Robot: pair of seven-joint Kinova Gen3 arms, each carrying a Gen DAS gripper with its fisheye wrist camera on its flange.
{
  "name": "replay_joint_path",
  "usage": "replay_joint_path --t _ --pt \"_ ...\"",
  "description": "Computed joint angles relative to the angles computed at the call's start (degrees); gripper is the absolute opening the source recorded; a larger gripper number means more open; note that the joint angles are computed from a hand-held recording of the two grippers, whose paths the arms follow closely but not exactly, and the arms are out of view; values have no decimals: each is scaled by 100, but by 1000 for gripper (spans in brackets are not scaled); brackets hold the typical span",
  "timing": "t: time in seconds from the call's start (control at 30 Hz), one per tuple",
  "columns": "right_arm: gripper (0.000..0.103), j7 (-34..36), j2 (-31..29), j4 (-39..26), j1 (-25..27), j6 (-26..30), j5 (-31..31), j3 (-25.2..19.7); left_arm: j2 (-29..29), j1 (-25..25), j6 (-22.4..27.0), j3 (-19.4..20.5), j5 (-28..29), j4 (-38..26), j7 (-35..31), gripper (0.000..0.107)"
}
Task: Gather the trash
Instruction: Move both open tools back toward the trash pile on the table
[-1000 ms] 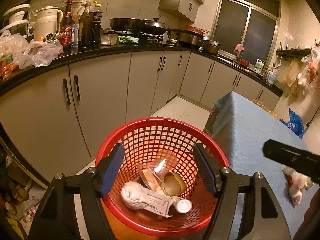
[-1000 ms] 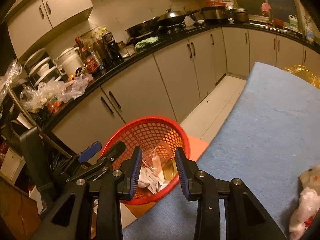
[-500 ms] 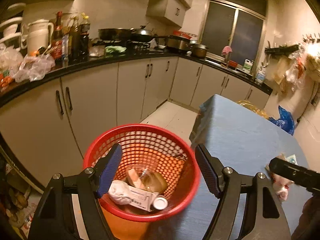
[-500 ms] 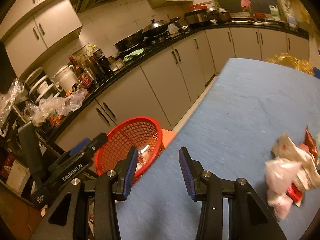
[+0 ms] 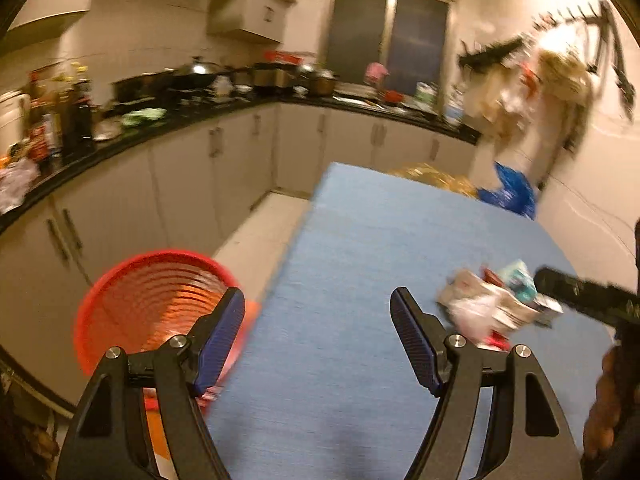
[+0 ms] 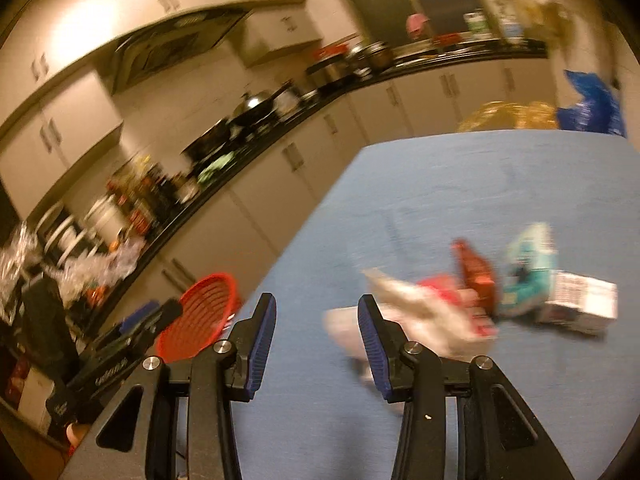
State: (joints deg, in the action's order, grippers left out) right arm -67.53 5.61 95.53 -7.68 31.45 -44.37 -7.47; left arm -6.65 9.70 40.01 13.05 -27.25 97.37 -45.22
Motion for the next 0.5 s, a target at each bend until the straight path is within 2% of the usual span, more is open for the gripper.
replay_joint_path --t 0.07,0.2,0.27,0.37,0.47,0.5 --pt "46 210 -97 221 248 -71 -330 129 179 105 40 93 113 -151 -119 74" --pt "46 337 -149 438 509 -216 -590 340 684 559 188 40 725 -585 -593 74" --pt "46 179 -111 440 649 -238 -585 473 969 669 338 15 972 -847 -726 74" --pt "46 -63 -12 352 873 -142 -581 581 1392 1143 589 -250 850 -1199 -454 74" --pt "46 -429 99 300 1058 -225 -406 642 1720 1271 695 -345 965 -1432 -458 74" --pt "47 -556 138 302 1111 -273 -341 655 1847 1315 744 -396 1029 -1526 -476 69"
